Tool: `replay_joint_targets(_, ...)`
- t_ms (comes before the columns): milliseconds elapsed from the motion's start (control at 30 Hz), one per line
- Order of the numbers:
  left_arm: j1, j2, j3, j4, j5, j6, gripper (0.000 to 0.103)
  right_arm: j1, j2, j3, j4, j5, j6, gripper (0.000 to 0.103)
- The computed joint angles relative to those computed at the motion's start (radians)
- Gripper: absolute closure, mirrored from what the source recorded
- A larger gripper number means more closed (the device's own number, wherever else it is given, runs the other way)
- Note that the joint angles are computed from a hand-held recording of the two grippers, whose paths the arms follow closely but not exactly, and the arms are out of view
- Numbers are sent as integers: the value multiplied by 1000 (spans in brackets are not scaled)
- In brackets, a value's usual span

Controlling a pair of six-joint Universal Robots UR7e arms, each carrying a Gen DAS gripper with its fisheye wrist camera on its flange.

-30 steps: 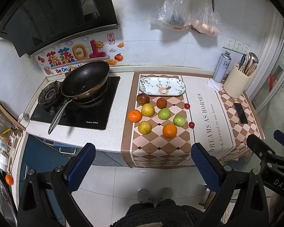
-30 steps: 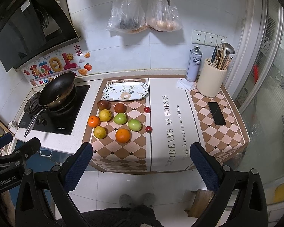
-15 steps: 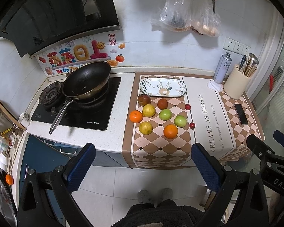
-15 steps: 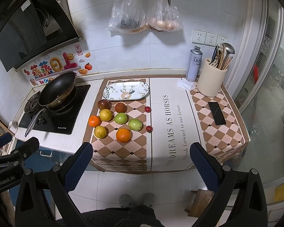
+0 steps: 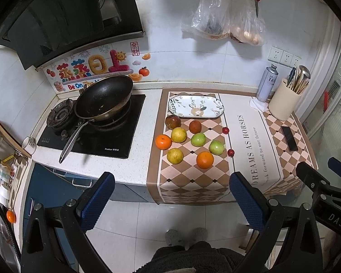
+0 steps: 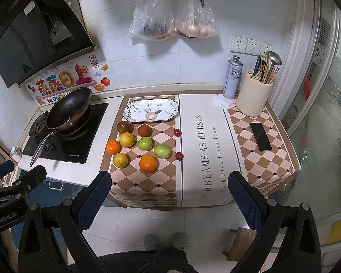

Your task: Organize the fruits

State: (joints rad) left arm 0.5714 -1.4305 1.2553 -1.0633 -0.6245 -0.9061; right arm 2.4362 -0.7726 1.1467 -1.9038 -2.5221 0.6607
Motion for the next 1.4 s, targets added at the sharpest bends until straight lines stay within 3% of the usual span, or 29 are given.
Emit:
replay_joint_targets(400,4,10,-12,-6,-3,11,0,7,23,-30,22,-7,24,0)
replay_joint_targets(533,5,13,-12,-13,2,16,0,-6,30,-19,-29,-20,15,0)
replay_joint_targets(633,13,13,1,-38,45,30,0,-12,34,7,-112,-19,7,0)
replay_joint_targets(767,42,-6,53,-162,101,109,0,-33,49,53,-262,-15,-38,0)
replay_joint_targets(933,115,-18,131,-346,182,253,0,-86,64,96,-326,24,-16,0)
replay_joint_targets(1100,208,29,125,-427,185,337,0,-160,89,88,-308,91,1,0)
replay_joint_targets(1400,400,219,-80,-259,125,262,0,-336,223,-24,-296,303,-79,0)
